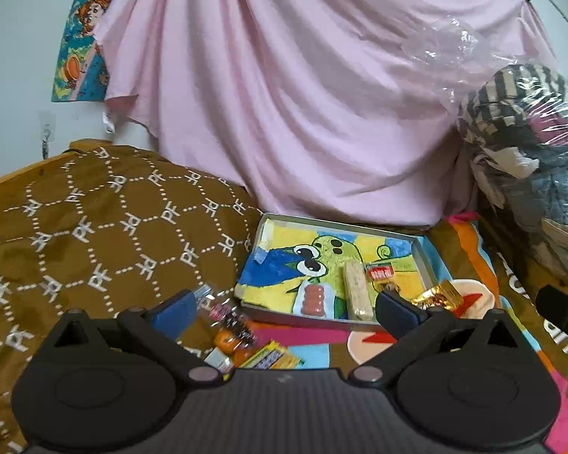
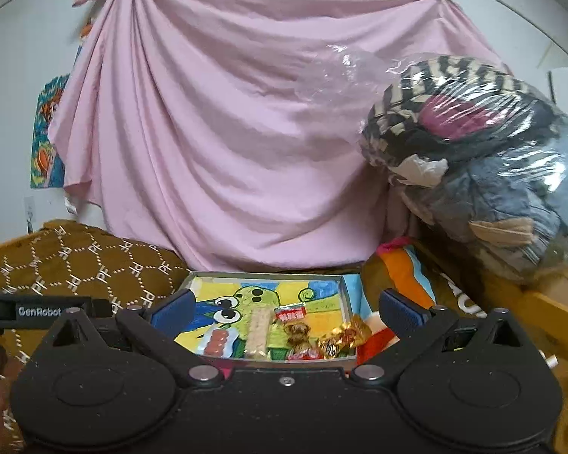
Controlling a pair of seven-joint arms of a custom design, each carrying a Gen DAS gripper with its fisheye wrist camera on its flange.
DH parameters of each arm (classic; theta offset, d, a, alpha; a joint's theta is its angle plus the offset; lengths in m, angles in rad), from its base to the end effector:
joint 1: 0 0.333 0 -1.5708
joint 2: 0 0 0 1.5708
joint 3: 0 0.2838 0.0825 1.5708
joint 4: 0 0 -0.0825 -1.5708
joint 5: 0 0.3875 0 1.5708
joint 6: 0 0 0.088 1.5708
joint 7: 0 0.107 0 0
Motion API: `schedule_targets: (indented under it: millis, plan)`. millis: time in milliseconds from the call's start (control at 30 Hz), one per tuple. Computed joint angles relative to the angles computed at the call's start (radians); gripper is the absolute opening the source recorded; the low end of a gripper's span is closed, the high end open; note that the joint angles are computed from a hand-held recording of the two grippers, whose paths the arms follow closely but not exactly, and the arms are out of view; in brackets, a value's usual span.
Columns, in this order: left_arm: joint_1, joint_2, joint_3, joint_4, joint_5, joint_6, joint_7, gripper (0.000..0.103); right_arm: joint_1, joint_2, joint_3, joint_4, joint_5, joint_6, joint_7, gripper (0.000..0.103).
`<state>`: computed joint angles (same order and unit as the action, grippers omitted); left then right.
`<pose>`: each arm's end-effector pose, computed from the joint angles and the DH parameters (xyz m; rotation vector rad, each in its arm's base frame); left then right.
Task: Organize snacks
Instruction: 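Lift both open tools up and away from the frog tray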
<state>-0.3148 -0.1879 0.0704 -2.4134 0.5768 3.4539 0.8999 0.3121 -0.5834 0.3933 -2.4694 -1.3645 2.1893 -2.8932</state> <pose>0.4745 -0.1824 0.4893 -1.3966 1.7673 -1.3570 0.3483 0.2656 0.5130 -1.1361 1.6452 -1.4133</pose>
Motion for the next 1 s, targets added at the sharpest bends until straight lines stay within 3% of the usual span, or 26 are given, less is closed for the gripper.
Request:
schedule_targets:
  millis: [167, 267, 433, 600, 767, 867, 1000]
  plan:
    - [-0.025, -0.128, 0.078, -0.140, 0.081, 0.037, -0.002, 0.103, 0.053, -0.010, 0.065, 0.000, 0.095, -0.106, 0.016, 0.102]
    - [0.010, -0.193, 0.056, -0.209, 0.060, 0.058, 0.060, 0.103, 0.093, -0.016, 0.081, 0.003, 0.161, -0.147, 0.008, 0.102]
    - [-0.057, -0.297, 0.153, -0.288, 0.095, 0.067, 0.083, 0.103, 0.136, -0.029, 0.098, 0.038, 0.241, -0.206, -0.057, 0.102]
    - [-0.127, -0.375, 0.220, -0.318, 0.097, 0.042, 0.127, 0.103, 0.155, -0.056, 0.067, 0.097, 0.330, -0.190, -0.224, 0.102]
    - [-0.240, -0.439, 0.329, -0.331, 0.089, 0.022, 0.168, 0.103, 0.138, -0.036, 0.053, 0.193, 0.467, -0.233, -0.437, 0.102]
    - [-0.281, -0.460, 0.364, -0.330, 0.084, -0.012, 0.217, 0.103, 0.122, -0.003, 0.062, 0.262, 0.531, -0.300, -0.542, 0.102]
    - [-0.283, -0.463, 0.357, -0.325, 0.049, -0.051, 0.279, 0.103, 0.121, 0.020, 0.050, 0.311, 0.585, -0.316, -0.628, 0.102]
